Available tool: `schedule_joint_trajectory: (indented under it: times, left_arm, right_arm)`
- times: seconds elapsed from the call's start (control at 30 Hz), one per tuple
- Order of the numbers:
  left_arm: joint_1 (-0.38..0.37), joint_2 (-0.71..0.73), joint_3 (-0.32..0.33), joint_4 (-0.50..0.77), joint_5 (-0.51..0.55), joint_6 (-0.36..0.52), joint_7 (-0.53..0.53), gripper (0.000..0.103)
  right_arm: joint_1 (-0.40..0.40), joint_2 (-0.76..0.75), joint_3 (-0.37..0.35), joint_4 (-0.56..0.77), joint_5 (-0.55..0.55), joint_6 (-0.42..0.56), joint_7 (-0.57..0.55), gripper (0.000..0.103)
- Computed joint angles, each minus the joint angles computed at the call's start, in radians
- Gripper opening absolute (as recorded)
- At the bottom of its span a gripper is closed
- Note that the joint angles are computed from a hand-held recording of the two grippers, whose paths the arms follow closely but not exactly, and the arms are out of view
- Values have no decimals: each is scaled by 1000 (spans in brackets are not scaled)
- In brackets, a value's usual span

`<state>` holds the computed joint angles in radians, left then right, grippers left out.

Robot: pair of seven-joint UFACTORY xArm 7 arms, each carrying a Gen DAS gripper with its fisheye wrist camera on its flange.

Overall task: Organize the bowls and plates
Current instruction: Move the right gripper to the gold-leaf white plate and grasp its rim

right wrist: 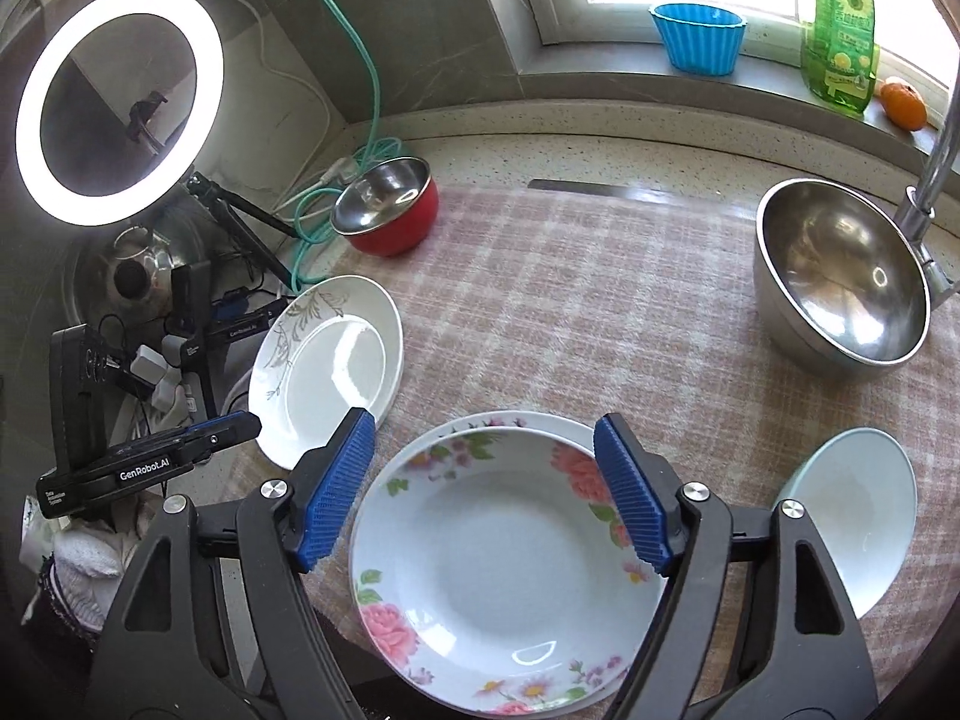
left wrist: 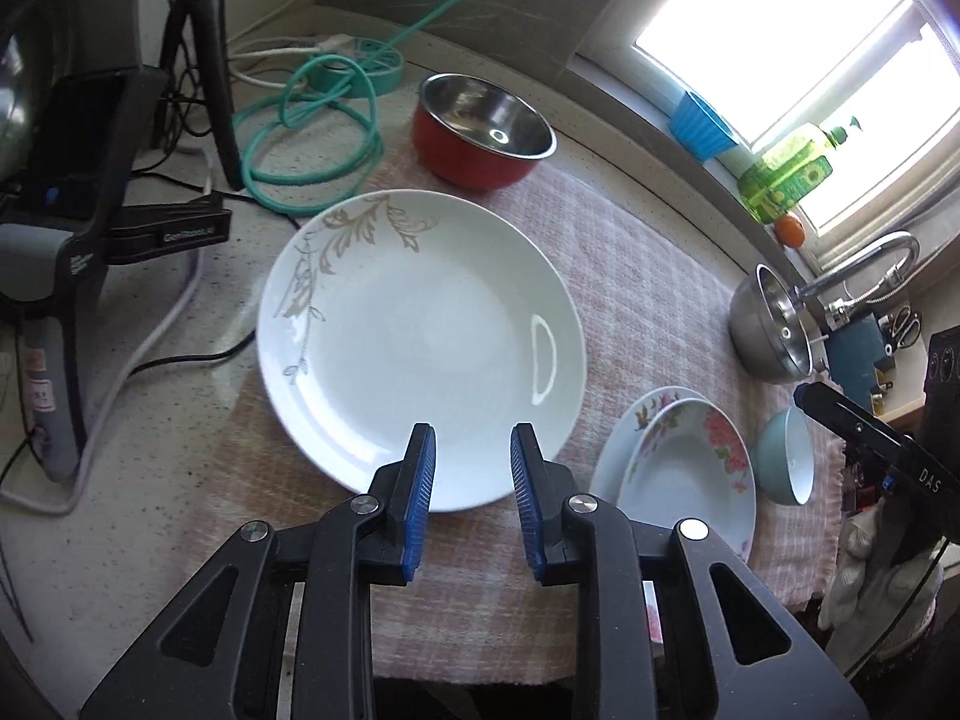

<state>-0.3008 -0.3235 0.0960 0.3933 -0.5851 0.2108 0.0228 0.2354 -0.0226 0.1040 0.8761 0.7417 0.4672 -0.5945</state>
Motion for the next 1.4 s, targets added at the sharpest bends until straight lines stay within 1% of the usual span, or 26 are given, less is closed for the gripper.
schedule_joint_trajectory:
  times: [0.1, 0.23, 0.3, 0.33, 0.43, 0.5, 0.6, 0.8, 0.97, 1.1, 1.13, 1.17, 1.2, 1.3, 1.37, 1.4]
  left_arm:
    - [39, 2, 18, -16, 12, -17, -9, 24]
    - [82, 10, 38, -26, 34, -31, -20, 24]
    - [105, 16, 36, -30, 54, -40, -31, 30]
    - [108, 21, 43, -29, 55, -43, -28, 31]
    - [91, 45, 80, -16, 25, -48, 11, 32]
    - [69, 59, 115, -5, -24, -43, 63, 32]
    - [64, 88, 123, 15, -90, -38, 129, 31]
    - [75, 136, 110, 57, -234, -18, 261, 31]
    - [116, 179, 71, 94, -307, -4, 330, 31]
    - [153, 210, 39, 120, -361, 26, 391, 31]
    - [163, 215, 31, 125, -379, 35, 407, 31]
    - [172, 221, 23, 129, -400, 44, 425, 28]
    - [184, 226, 14, 135, -410, 54, 434, 24]
    - [215, 243, -18, 145, -430, 61, 455, 19]
    - [228, 250, -33, 150, -444, 62, 470, 15]
    - [232, 253, -40, 152, -450, 60, 478, 13]
  right_arm:
    - [13, 34, 15, 30, 14, 0, -10, 78]
    - [17, 104, 36, 94, -42, 19, 54, 78]
    - [17, 139, 45, 128, -91, 36, 104, 78]
    - [18, 156, 49, 144, -117, 42, 129, 78]
    - [16, 202, 67, 187, -156, 54, 173, 78]
    - [6, 232, 82, 218, -149, 74, 180, 78]
    - [2, 274, 94, 259, -159, 90, 212, 77]
    - [-7, 367, 112, 344, -185, 128, 274, 63]
    - [-9, 437, 123, 408, -212, 156, 322, 49]
    - [-8, 470, 134, 439, -232, 162, 340, 41]
    - [-9, 477, 136, 445, -236, 164, 342, 36]
    - [-10, 483, 139, 451, -238, 169, 342, 31]
    - [-11, 488, 141, 457, -241, 174, 343, 29]
    - [-6, 503, 141, 472, -261, 185, 354, 22]
    - [-5, 511, 143, 480, -268, 188, 356, 14]
    - [-6, 514, 145, 482, -269, 188, 354, 13]
